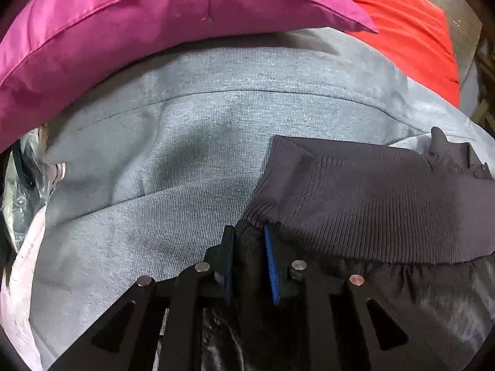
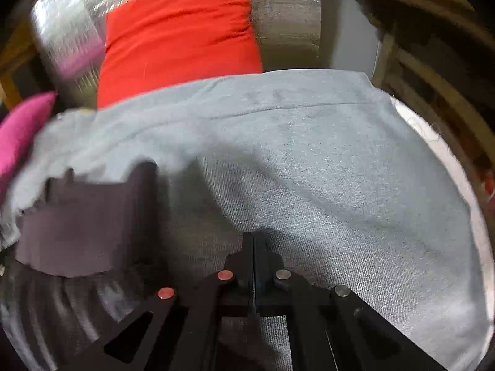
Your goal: Fold large clothes
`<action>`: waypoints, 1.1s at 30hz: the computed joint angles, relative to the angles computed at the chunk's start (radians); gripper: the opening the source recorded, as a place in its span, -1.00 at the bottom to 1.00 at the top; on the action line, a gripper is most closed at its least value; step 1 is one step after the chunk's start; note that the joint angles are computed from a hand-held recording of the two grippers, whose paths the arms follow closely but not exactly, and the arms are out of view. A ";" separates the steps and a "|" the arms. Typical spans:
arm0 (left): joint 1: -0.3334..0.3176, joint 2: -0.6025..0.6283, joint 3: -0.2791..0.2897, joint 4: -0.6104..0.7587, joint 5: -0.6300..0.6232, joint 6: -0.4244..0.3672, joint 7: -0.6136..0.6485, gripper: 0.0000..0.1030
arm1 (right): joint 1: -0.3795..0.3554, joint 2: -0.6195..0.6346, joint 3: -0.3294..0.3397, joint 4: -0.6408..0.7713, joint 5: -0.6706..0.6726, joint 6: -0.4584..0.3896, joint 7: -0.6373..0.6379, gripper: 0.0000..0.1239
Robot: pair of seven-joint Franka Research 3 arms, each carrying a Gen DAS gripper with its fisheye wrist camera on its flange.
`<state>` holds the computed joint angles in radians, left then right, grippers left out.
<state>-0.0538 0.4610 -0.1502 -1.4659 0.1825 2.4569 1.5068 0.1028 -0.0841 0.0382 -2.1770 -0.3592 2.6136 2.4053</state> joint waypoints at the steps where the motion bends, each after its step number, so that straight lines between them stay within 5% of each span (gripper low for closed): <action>1: 0.000 -0.002 0.000 -0.003 0.002 0.002 0.001 -0.57 | 0.001 -0.007 -0.005 -0.010 0.024 0.016 -0.020 -0.98; 3: 0.002 -0.021 -0.002 -0.028 0.000 0.027 0.000 -0.39 | 0.003 -0.032 -0.015 -0.040 0.103 0.058 -0.062 -0.93; 4: -0.009 -0.018 0.006 -0.020 0.013 0.027 -0.021 -0.04 | 0.001 -0.048 -0.015 -0.058 0.129 0.078 -0.070 -0.87; 5: -0.019 -0.029 0.017 -0.026 0.029 0.035 -0.054 0.14 | -0.007 -0.068 -0.006 -0.074 0.123 0.087 -0.053 -0.54; 6: -0.012 -0.054 0.017 -0.052 0.022 0.056 -0.074 0.37 | -0.015 -0.095 0.000 -0.093 0.124 0.087 -0.050 0.28; 7: 0.004 -0.081 0.004 -0.084 -0.007 0.087 -0.074 0.38 | -0.017 -0.118 0.004 -0.108 0.145 0.095 -0.056 0.64; 12: 0.087 -0.281 -0.064 -0.311 -0.223 0.256 0.069 0.43 | 0.020 -0.163 0.006 -0.113 0.303 0.116 -0.217 0.66; 16: 0.078 -0.469 -0.102 -0.518 -0.556 0.305 0.361 0.45 | 0.037 -0.120 0.020 -0.070 0.369 0.040 -0.321 0.65; 17: 0.059 -0.512 -0.095 -0.561 -0.608 0.303 0.415 0.45 | 0.040 -0.097 0.024 -0.054 0.379 0.017 -0.326 0.45; 18: 0.034 -0.523 -0.094 -0.598 -0.624 0.331 0.429 0.45 | 0.040 -0.081 0.027 -0.042 0.377 0.006 -0.327 -0.20; 19: 0.006 -0.545 -0.091 -0.632 -0.652 0.342 0.466 0.45 | 0.049 -0.068 0.028 -0.031 0.388 0.002 -0.344 -0.64; 21: -0.037 -0.563 -0.082 -0.683 -0.658 0.379 0.492 0.45 | 0.040 -0.074 0.064 -0.018 0.247 -0.014 -0.288 -0.83; 23: -0.073 -0.550 -0.080 -0.710 -0.609 0.403 0.506 0.45 | 0.013 -0.086 0.096 -0.019 0.092 -0.046 -0.208 -0.84; 25: -0.084 -0.525 -0.079 -0.724 -0.506 0.424 0.419 0.46 | 0.024 -0.067 0.053 -0.042 0.155 -0.059 -0.202 -0.85; 29: -0.104 -0.507 -0.054 -0.744 -0.313 0.472 0.283 0.48 | 0.023 -0.066 0.073 -0.049 0.024 -0.053 -0.109 -0.75; 31: -0.121 -0.531 -0.033 -0.730 -0.345 0.404 0.295 0.46 | 0.029 -0.075 0.064 -0.047 0.034 -0.066 -0.107 -0.57; 33: -0.144 -0.585 -0.001 -0.737 -0.447 0.368 0.362 0.46 | 0.021 -0.106 0.078 -0.051 -0.024 -0.095 -0.044 0.12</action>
<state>-0.1976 -0.1236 -0.1517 -2.2027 -0.2646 2.8253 1.8685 0.1234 -0.1905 0.1159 -2.2278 -0.3827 2.5190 2.3612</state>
